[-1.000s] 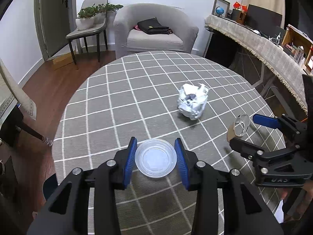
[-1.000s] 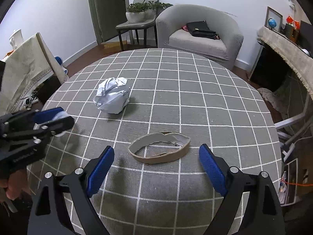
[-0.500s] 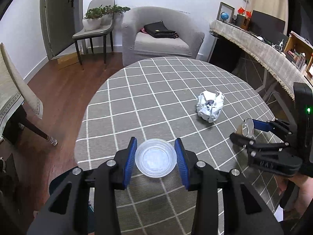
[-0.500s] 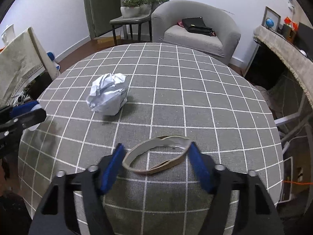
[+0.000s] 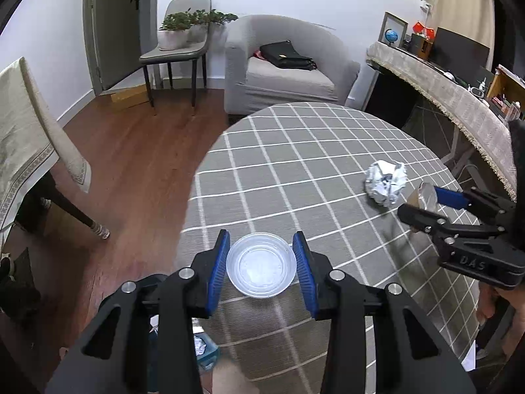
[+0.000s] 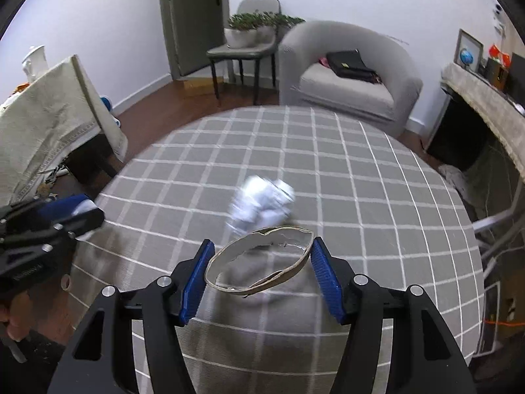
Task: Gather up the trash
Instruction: 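Release the lid over the bin with the left gripper while the right carries the tape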
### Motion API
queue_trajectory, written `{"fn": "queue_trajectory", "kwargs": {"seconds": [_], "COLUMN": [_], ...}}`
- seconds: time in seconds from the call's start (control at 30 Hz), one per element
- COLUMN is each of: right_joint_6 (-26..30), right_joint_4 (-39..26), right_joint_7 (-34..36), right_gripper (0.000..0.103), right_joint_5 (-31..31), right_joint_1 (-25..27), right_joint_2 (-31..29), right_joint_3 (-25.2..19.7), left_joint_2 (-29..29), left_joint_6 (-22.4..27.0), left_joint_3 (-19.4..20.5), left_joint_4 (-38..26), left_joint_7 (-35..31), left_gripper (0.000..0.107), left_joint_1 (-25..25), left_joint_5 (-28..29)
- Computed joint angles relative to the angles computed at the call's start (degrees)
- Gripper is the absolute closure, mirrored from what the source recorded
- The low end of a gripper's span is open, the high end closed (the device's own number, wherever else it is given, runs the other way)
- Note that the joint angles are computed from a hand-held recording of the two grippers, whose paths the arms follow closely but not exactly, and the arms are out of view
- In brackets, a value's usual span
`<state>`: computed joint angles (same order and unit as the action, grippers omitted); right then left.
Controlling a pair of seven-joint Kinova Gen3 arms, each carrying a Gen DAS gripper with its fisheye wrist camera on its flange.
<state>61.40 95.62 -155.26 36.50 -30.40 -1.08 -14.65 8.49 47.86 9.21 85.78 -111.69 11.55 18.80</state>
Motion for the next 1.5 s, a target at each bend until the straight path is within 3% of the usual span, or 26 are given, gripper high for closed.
{"fn": "queue_trajectory", "kwargs": {"seconds": [0.47,0.77,1.0,1.5], "right_joint_6": [-2.9,-7.99,-9.45,-9.01], "right_joint_4": [-6.61,-9.93,-14.28,-23.75], "right_joint_7": [1.85,4.21,7.94,16.34], "right_gripper": [0.042,0.042,0.042,0.042], "right_joint_5": [3.2,1.87,-0.64,-8.97], "right_joint_1": [-5.3,-7.82,-10.03,-13.47], "right_joint_2": [5.04,7.82,11.79,21.08], "right_joint_3": [0.66,2.16,4.02,8.37], "left_joint_2": [-0.29,2.01,4.07,11.73], "left_joint_6": [-0.19,-0.75,-0.45,4.93], "left_joint_3": [-2.01,-2.93,-3.89,-5.94], "left_joint_4": [1.99,3.05,3.8,2.36], "left_joint_7": [-3.06,-3.17,-2.54,1.76], "left_gripper": [0.065,0.065,0.065,0.065], "left_joint_1": [-4.53,-7.45,-9.24,-12.54], "left_joint_5": [2.19,2.43,-0.25,-7.94]}}
